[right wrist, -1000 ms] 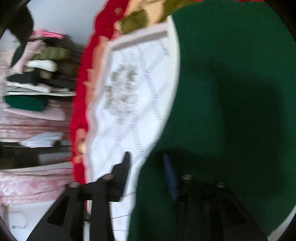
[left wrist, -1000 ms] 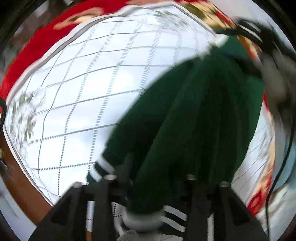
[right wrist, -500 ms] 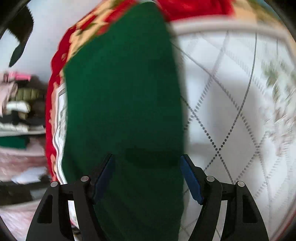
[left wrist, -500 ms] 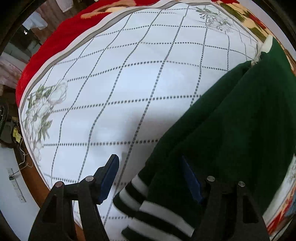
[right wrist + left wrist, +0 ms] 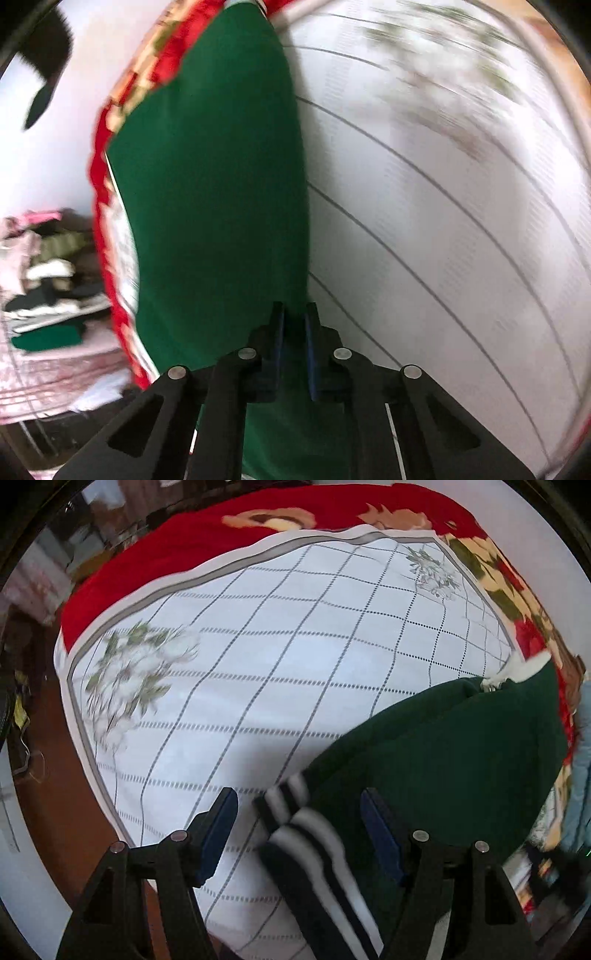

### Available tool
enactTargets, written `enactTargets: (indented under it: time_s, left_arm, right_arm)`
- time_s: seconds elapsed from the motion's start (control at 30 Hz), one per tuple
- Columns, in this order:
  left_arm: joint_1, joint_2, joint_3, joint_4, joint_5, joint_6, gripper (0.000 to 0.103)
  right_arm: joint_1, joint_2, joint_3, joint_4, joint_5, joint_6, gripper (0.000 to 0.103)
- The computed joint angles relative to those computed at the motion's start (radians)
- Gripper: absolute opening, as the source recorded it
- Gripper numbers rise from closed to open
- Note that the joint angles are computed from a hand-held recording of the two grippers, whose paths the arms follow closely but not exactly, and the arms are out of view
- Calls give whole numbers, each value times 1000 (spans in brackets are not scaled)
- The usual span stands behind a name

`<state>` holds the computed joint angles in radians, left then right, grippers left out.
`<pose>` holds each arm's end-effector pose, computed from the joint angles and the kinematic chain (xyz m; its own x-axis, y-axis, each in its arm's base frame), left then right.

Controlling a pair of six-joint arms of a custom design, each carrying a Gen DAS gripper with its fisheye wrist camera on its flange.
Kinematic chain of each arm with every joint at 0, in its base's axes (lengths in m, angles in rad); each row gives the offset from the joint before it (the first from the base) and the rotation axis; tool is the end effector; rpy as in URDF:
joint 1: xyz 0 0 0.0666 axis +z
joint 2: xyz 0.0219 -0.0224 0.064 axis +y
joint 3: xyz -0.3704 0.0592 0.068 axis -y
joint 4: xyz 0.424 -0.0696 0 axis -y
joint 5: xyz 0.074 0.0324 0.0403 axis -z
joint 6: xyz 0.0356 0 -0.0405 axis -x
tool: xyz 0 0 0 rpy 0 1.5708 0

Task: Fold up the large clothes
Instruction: 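Grasp the jacket hem with the left gripper while the right gripper smooths the fold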

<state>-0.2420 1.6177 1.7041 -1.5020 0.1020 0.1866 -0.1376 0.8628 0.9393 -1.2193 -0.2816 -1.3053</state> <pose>0.5294 -0.1348 0.4259 -0.9896 0.0542 -0.1332 0.0713 0.9893 -0.1275 0.2986 -0.0318 0.3901 -0.2196 0.9662 0.1351 0.8742 0.1334 0.4668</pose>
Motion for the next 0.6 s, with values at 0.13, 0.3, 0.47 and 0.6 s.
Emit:
enactTargets:
  time_s: [0.13,0.3,0.47,0.6]
  left_arm:
    - [-2,-16,-40,-9,13,10,66]
    - [-30,36,-60,-8,51,-12,66]
    - [-77,15,-86,75,-35,-32,15]
    - [-88,-27,-70,146,-83,-40,11]
  right_arm:
    - [61,-73,-46,-88,-106,-19,11]
    - [88,-64,-17,-146,-77,67,12]
    - [37,27,38,-123,-77,126,12]
    - [-14,108,93,-97,-61,195,12]
